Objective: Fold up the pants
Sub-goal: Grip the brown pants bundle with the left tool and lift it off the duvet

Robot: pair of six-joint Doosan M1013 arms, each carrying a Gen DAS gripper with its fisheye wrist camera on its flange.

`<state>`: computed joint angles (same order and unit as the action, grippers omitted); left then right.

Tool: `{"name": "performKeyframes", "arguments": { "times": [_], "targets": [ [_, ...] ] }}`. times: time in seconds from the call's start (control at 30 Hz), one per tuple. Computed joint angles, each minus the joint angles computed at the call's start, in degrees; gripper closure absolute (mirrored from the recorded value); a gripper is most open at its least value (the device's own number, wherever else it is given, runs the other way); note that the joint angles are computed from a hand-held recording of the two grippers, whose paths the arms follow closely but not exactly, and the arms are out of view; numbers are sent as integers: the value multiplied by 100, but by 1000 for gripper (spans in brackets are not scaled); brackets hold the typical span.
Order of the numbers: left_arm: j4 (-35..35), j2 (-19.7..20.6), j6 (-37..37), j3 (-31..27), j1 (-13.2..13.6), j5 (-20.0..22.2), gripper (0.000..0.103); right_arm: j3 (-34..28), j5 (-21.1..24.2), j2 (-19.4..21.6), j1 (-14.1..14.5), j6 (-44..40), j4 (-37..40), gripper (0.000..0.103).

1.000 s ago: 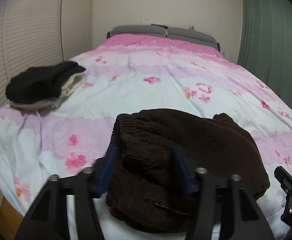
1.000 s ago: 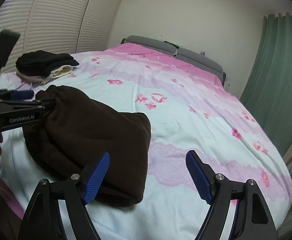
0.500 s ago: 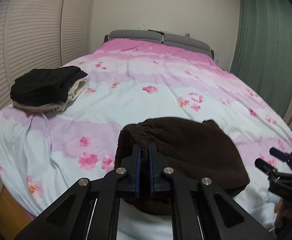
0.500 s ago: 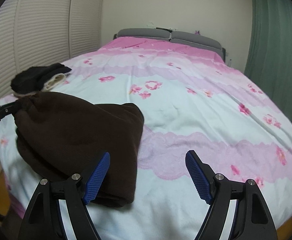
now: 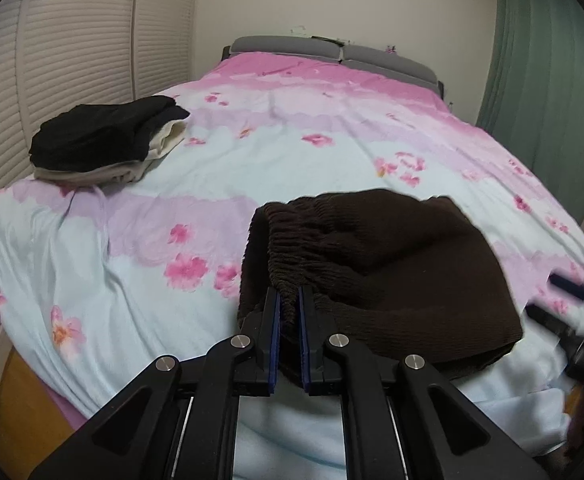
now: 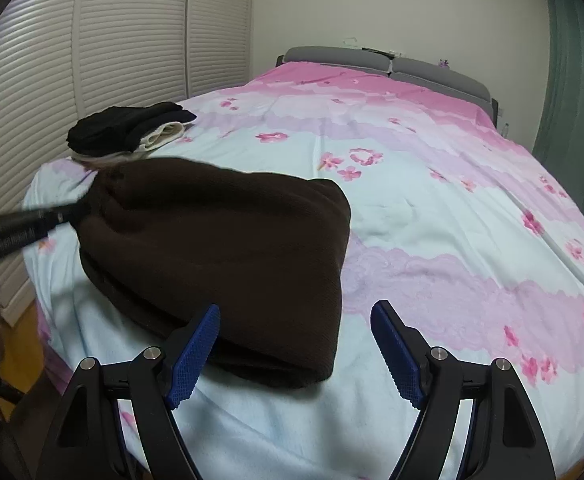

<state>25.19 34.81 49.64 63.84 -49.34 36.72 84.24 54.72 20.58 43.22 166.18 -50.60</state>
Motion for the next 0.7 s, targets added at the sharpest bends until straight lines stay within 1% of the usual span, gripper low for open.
{"name": "performKeyframes", "arguments": {
  "times": [0.03,0.1,0.13,0.23,0.27,0.33,0.43,0.5,0.6,0.67,0.7],
  "targets": [
    [94,45,-55,-21,-11,75,93,-4,-89,-18,-43,-48,-21,25],
    [39,77,-120,-24,-3,120,93,-45,-367,-41,-195,-321,30,25],
    [22,65,-164,-7,-6,121,93,-86,-433,-28,-259,-466,99,25],
    [-45,-21,-182,44,-23,81,93,-336,-476,78,-502,-1049,484,25],
    [-47,-39,-169,52,-29,69,93,-435,-549,111,-611,-1324,759,25],
    [-45,-65,-110,31,-43,90,93,-560,-650,140,-734,-1599,1091,25],
    [49,-36,-131,-24,-59,145,92,-633,-922,135,-828,-1795,1390,25],
    [187,5,-173,-53,-78,182,89,-734,-1061,181,-868,-1978,1628,24],
    [206,20,-269,-30,-72,167,85,-1022,-1149,384,-890,-2413,2084,24],
    [267,-4,-383,16,-64,137,77,-1190,-1226,549,-861,-2703,2254,24],
    [304,-6,-409,21,-64,142,76,-1266,-1197,618,-852,-2800,2290,25]
  ]
}}
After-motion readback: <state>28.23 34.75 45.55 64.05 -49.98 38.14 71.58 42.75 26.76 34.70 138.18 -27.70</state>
